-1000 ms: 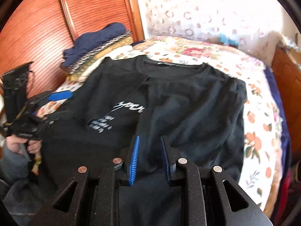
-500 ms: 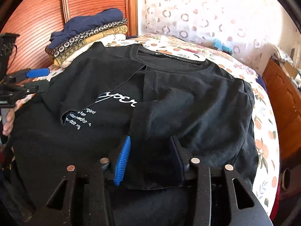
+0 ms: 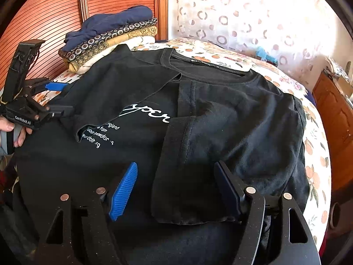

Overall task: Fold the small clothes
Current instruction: 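Move the left tool to the shirt hem and grasp it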

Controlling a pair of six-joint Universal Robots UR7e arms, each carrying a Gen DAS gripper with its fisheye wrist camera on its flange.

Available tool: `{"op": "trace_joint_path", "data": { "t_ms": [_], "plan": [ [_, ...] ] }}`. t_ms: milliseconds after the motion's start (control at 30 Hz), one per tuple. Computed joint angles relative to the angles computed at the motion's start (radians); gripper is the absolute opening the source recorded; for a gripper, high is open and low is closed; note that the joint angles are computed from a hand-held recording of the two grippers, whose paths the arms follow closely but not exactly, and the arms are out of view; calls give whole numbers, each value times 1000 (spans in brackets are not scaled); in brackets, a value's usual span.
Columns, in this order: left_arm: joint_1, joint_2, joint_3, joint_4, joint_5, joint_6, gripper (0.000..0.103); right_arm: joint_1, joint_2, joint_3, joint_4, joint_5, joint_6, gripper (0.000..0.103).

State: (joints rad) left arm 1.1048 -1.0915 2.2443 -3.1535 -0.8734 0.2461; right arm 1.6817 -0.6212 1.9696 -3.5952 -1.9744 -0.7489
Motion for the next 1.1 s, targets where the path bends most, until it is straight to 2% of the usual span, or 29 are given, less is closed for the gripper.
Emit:
{"op": "trace_joint_path", "data": {
  "t_ms": [267, 333, 433, 533, 600, 667, 900, 1100],
  "plan": [
    [0, 0, 2, 0, 0, -2, 102, -6, -16, 14, 7, 10, -4, 76],
    [0, -10, -6, 39, -4, -7, 102, -4, -14, 12, 6, 4, -6, 76],
    [1, -53, -8, 76, -45, 3, 102, 0, -19, 11, -3, -11, 8, 76],
    [-3, -88, -17, 29, -104, 50, 102, -10, -63, 33, 4, 46, 28, 76],
    [-1, -93, -45, 23, -117, 68, 102, -12, -84, 36, -22, 54, 12, 76],
    [8, -84, -93, 52, -116, 80, 101, -19, -101, 27, -26, 48, 6, 76],
    [71, 17, -271, 182, -123, 78, 80, -65, -129, -50, 18, 13, -10, 76],
    [90, 89, -346, 180, -63, 91, 78, -102, -120, -142, 94, 0, 12, 76]
  ]
}}
